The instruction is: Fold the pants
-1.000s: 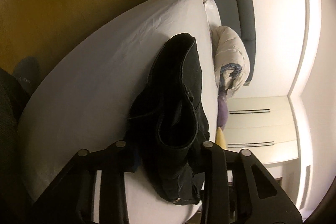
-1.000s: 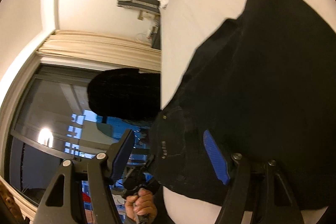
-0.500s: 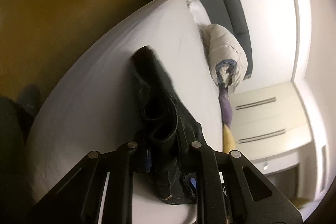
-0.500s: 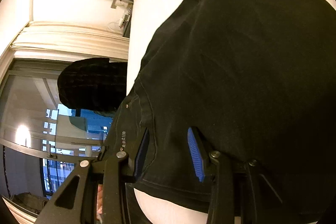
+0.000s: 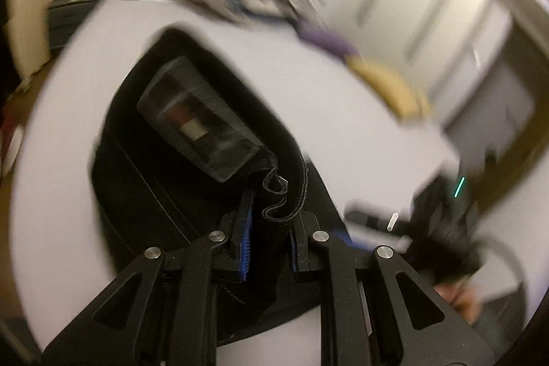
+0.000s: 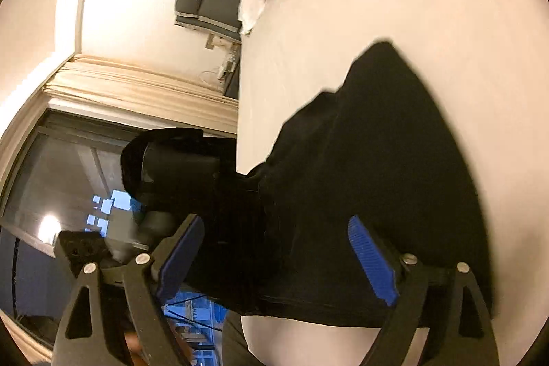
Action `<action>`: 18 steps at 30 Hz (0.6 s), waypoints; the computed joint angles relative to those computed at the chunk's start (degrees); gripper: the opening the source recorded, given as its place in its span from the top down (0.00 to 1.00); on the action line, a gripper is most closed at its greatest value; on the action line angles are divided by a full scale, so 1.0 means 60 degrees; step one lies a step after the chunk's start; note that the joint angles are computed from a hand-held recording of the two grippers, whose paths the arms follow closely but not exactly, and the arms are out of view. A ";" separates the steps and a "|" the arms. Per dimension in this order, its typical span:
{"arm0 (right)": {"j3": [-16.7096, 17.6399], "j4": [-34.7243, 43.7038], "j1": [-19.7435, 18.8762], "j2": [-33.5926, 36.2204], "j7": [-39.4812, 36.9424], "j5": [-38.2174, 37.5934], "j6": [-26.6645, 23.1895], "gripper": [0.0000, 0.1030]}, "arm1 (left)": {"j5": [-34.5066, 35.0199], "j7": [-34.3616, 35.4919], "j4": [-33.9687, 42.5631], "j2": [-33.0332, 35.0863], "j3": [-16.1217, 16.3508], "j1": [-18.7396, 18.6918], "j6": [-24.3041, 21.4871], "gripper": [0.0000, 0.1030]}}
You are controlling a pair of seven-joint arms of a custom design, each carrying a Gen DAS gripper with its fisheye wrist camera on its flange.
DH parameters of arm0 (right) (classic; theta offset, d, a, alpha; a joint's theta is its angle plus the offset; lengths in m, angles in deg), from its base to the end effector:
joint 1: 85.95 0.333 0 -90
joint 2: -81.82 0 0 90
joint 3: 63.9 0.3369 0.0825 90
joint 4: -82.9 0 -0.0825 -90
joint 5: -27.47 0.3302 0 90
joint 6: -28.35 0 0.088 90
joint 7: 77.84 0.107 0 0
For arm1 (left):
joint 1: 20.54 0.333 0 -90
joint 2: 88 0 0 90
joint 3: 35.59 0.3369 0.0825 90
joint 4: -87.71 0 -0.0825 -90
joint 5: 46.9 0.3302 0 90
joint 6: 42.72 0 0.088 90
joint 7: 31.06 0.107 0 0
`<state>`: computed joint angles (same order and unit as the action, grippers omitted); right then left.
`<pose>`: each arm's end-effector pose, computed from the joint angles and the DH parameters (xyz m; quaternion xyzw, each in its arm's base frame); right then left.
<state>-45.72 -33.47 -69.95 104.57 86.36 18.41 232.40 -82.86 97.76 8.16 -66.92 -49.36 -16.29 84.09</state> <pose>0.5151 0.3373 0.4620 -0.3852 0.7427 0.1189 0.5346 0.6557 -0.0965 0.5940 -0.4542 0.8023 -0.3866 0.0251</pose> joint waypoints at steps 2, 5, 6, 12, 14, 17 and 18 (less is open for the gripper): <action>0.0459 -0.0173 -0.0603 -0.0044 0.0300 -0.0549 -0.0028 0.13 | 0.0967 0.0069 -0.0926 -0.0179 0.0062 -0.0623 0.0550 0.86; 0.1576 -0.0025 -0.1893 0.0274 0.0915 -0.2115 -0.0146 0.13 | 0.1696 0.0568 -0.2380 -0.0682 0.0001 -0.1084 0.1528 0.86; 0.2027 0.0153 -0.2346 0.0490 0.1091 -0.2680 -0.0351 0.13 | 0.1768 0.0825 -0.2826 -0.0884 -0.0026 -0.1153 0.2014 0.86; 0.3653 0.1029 -0.3585 0.1458 0.0724 -0.3249 -0.1610 0.16 | 0.2118 0.1035 -0.3239 -0.1088 -0.0021 -0.1411 0.2897 0.86; 0.4166 0.1350 -0.3894 0.1740 0.0230 -0.3366 -0.2006 0.28 | 0.1949 0.1478 -0.3981 -0.1521 -0.0087 -0.1346 0.3356 0.86; 0.5110 0.1965 -0.4430 0.2274 -0.0619 -0.3425 -0.3375 0.54 | 0.1497 0.2081 -0.5019 -0.2175 -0.0115 -0.1373 0.3933 0.86; 0.5285 0.2043 -0.4554 0.2331 -0.0850 -0.3338 -0.3734 0.64 | 0.1443 0.2149 -0.5037 -0.2198 -0.0075 -0.1417 0.3976 0.86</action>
<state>-14.01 -21.22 -97.27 118.56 81.26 -1.62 209.99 -74.21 110.66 -22.06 -80.10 -49.81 -24.79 107.95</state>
